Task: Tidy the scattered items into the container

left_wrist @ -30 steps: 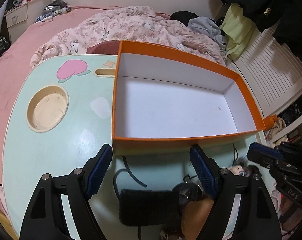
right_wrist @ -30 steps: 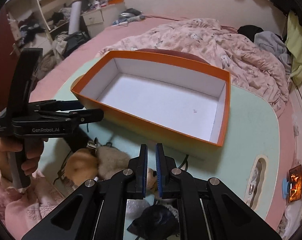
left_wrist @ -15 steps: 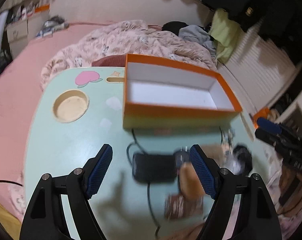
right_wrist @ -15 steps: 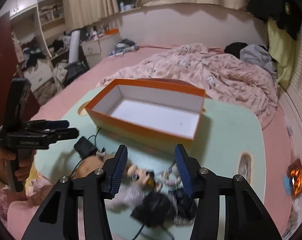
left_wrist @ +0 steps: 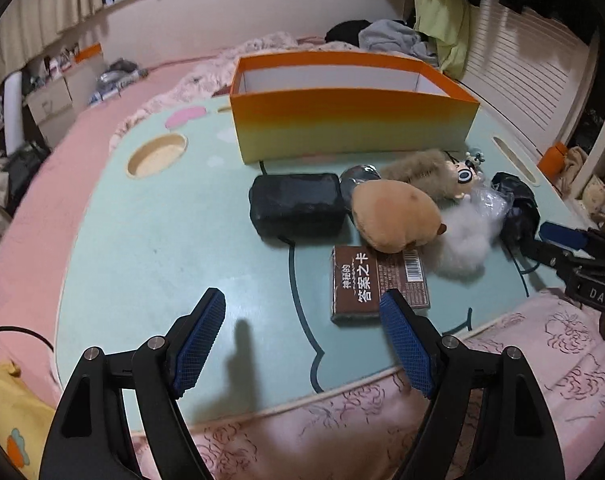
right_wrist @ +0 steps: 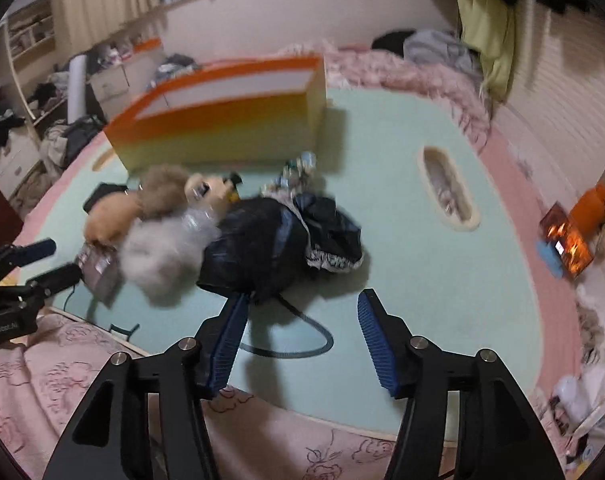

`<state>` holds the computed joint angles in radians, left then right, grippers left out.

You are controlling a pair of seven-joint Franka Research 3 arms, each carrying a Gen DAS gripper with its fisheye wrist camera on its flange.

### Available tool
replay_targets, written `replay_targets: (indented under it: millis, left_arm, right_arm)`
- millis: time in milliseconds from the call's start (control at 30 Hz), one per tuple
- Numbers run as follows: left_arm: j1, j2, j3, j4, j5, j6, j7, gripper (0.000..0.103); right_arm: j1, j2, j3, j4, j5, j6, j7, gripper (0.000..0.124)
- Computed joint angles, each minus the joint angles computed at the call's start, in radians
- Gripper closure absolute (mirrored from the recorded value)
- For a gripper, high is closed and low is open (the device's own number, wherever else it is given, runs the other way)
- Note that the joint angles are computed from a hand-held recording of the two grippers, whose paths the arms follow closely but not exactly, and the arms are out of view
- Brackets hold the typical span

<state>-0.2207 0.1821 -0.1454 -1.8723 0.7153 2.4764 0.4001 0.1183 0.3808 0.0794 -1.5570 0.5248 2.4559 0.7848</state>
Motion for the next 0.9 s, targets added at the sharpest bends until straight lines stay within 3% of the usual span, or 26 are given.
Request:
replay_targets:
  millis: [233, 267, 333, 600, 733, 900]
  left_arm:
    - [0.016, 0.000, 0.001, -0.036, -0.029, 0.080, -0.036, 0.010]
    - [0.024, 0.015, -0.009, -0.021, -0.086, 0.058, 0.015, 0.010]
    - [0.005, 0.034, -0.003, 0.006, -0.061, 0.005, 0.023, 0.007]
    - [-0.003, 0.035, 0.004, 0.002, -0.058, 0.011, 0.024, 0.007]
    - [-0.003, 0.037, 0.005, 0.005, -0.065, 0.003, 0.024, 0.000]
    - [-0.003, 0.036, 0.006, 0.000, -0.063, 0.007, 0.020, 0.000]
  right_arm:
    - [0.035, -0.014, -0.007, -0.057, -0.070, 0.091, -0.024, 0.042]
    - [0.034, -0.012, -0.004, -0.056, -0.070, 0.090, -0.028, 0.040]
    - [0.033, -0.009, -0.004, -0.053, -0.073, 0.090, -0.027, 0.038]
    - [0.034, 0.002, -0.006, -0.040, -0.095, 0.078, -0.011, 0.021]
    - [0.027, 0.002, 0.003, -0.043, -0.080, 0.084, -0.032, 0.021]
    - [0.020, 0.001, 0.007, -0.046, -0.062, 0.084, -0.060, 0.021]
